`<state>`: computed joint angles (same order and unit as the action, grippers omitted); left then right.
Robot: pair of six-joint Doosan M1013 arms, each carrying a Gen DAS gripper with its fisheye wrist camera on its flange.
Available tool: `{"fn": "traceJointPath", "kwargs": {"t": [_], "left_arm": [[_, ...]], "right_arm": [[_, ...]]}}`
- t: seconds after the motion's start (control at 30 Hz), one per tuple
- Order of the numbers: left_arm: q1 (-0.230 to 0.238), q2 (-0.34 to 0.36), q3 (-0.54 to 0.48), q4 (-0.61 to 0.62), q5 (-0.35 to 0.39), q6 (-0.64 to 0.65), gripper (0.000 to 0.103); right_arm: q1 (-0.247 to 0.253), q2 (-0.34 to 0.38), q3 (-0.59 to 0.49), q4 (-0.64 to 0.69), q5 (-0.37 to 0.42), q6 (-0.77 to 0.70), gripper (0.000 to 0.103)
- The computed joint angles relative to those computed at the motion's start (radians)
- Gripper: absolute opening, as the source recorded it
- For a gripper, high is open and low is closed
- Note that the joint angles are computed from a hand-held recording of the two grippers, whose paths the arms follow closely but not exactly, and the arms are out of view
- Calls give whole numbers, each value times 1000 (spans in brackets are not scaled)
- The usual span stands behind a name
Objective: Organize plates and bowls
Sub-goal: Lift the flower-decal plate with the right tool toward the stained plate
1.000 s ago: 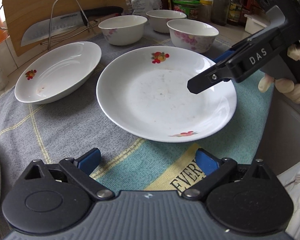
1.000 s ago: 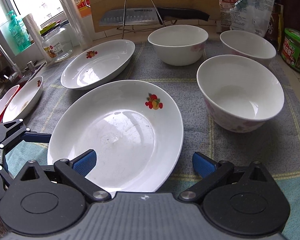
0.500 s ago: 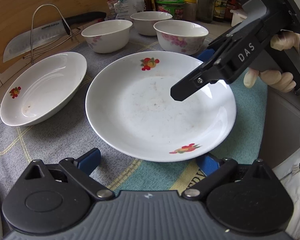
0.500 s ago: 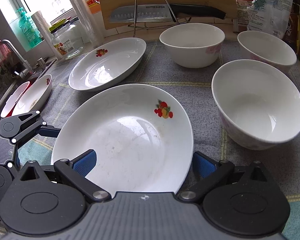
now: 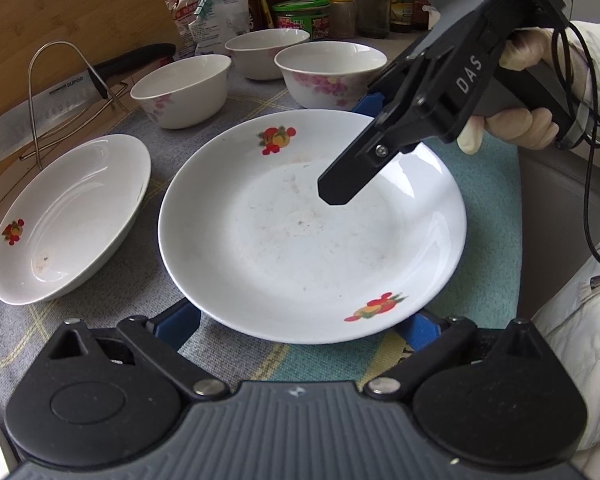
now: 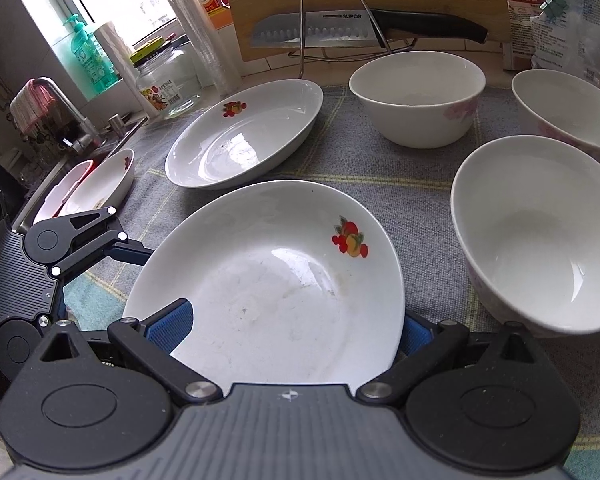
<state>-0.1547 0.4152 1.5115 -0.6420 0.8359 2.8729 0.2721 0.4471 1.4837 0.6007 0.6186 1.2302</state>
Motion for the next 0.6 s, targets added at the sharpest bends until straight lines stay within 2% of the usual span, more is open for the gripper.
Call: {"fn": "traceJointPath", "kwargs": {"t": [0.2,0.6], "left_arm": [[5,8,-13,-11,23,51,102],[10,19,-25,-29,48,76,103]], "right_arm": [[-16,3,-1,88,27,-58,101],[-19,2,-7,61,36,25,93]]}}
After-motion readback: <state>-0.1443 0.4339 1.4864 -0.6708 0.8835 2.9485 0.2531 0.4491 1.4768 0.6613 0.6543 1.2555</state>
